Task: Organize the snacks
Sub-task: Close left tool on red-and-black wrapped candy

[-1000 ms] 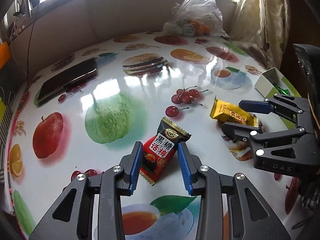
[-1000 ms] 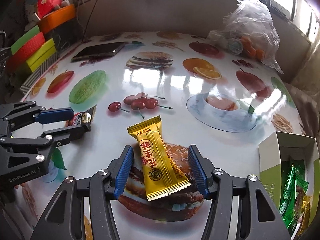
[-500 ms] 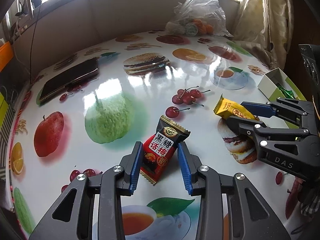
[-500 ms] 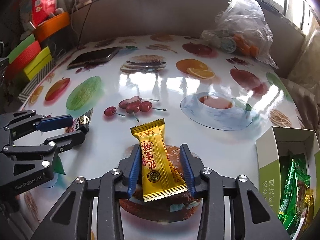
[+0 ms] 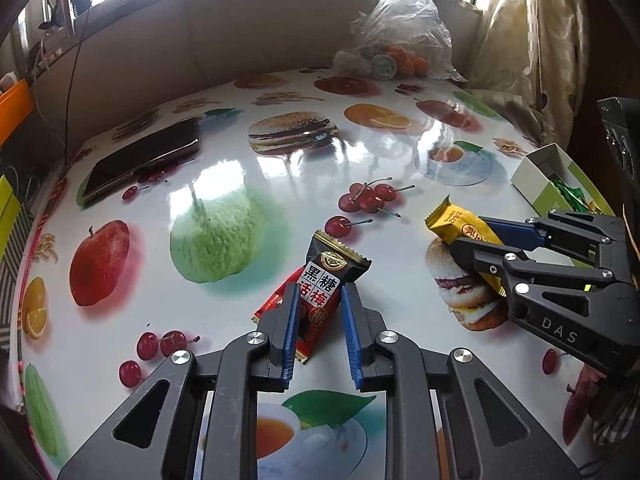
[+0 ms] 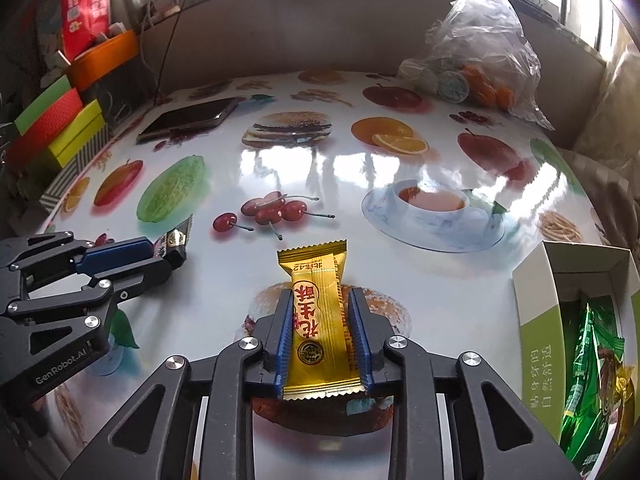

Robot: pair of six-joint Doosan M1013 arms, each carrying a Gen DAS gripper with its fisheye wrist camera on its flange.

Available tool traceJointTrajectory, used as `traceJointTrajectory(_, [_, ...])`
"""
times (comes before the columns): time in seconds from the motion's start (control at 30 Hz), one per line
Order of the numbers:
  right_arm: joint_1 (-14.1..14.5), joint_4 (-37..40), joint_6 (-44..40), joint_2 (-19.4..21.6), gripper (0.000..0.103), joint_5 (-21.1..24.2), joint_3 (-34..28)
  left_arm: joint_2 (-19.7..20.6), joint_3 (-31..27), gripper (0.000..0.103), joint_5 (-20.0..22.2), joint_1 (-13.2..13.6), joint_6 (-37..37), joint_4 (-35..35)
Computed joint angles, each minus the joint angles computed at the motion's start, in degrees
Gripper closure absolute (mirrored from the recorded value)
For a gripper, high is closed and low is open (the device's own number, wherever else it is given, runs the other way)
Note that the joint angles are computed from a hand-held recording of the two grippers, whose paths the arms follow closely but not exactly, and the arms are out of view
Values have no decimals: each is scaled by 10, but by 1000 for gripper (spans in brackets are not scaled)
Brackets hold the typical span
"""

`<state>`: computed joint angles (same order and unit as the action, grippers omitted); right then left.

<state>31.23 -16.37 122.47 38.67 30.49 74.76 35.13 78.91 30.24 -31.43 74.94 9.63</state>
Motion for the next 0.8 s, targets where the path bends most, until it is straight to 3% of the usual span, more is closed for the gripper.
traceJointTrajectory(0.1, [1, 2, 1, -1, 79, -2, 2, -2, 3, 93, -4, -1, -10, 6])
traceJointTrajectory(0.37, [3, -1, 15, -9, 79, -12, 13, -8, 11, 93, -12, -4, -24, 19])
traceJointTrajectory(0.47, [3, 0, 18, -10, 79, -11, 14, -12, 16, 93, -29, 3, -11, -12])
traceJointTrajectory(0.57, [2, 6, 16, -10, 79, -10, 15, -12, 13, 78, -27, 2, -61, 50])
traceJointTrajectory(0.63, [2, 9, 14, -9, 79, -9, 14, -11, 11, 52, -31, 6, -23, 18])
traceJointTrajectory(0.73, [2, 11, 14, -9, 79, -9, 14, -8, 6, 50, -33, 17, 98, -112])
traceJointTrajectory(0.8, [2, 12, 13, -9, 79, -9, 14, -2, -1, 50, -23, 15, 108, -108])
